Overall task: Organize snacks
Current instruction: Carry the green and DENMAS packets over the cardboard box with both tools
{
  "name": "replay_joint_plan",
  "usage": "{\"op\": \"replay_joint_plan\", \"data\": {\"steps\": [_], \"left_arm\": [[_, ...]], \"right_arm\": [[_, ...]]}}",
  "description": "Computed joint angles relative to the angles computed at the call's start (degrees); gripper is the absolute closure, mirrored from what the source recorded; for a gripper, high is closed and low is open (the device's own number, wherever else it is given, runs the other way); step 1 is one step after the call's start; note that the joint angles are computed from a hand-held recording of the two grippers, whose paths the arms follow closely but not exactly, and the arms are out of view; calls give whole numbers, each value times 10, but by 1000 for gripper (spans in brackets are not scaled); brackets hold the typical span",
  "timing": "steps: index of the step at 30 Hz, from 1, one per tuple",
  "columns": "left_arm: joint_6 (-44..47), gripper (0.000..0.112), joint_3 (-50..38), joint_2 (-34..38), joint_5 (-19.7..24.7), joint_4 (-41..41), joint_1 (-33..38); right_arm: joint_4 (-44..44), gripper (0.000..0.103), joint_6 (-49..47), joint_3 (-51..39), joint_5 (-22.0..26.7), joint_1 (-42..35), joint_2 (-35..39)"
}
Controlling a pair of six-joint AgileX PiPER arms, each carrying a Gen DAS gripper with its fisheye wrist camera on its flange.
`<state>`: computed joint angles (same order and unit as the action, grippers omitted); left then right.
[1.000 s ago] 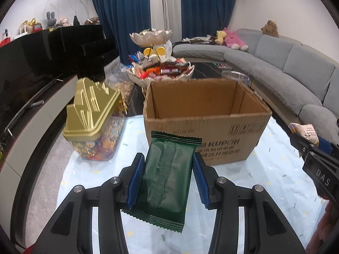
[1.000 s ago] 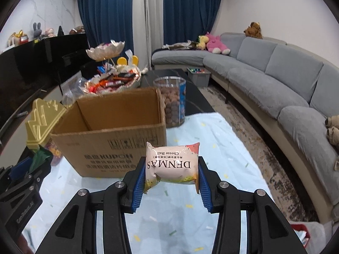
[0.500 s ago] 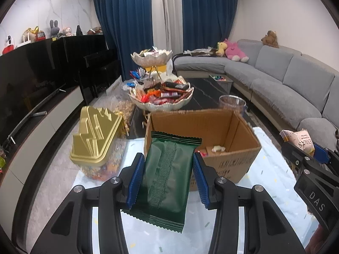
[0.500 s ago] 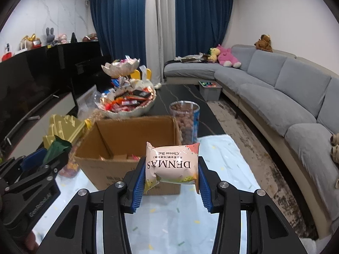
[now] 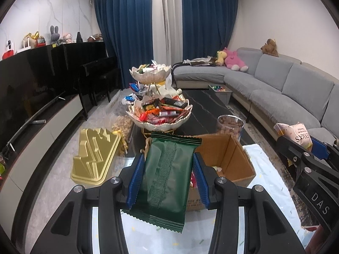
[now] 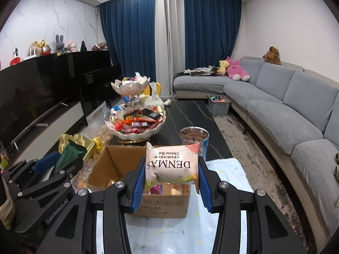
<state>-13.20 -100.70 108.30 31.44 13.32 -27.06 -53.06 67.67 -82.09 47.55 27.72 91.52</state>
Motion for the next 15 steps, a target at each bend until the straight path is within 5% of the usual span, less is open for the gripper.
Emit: {"op": "replay_joint_plan", "data": {"steps": [15], "left_arm": [[43, 67, -166, 74, 76, -41, 6]], "right_arm": [[48, 57, -102, -109, -20, -34, 60]]}}
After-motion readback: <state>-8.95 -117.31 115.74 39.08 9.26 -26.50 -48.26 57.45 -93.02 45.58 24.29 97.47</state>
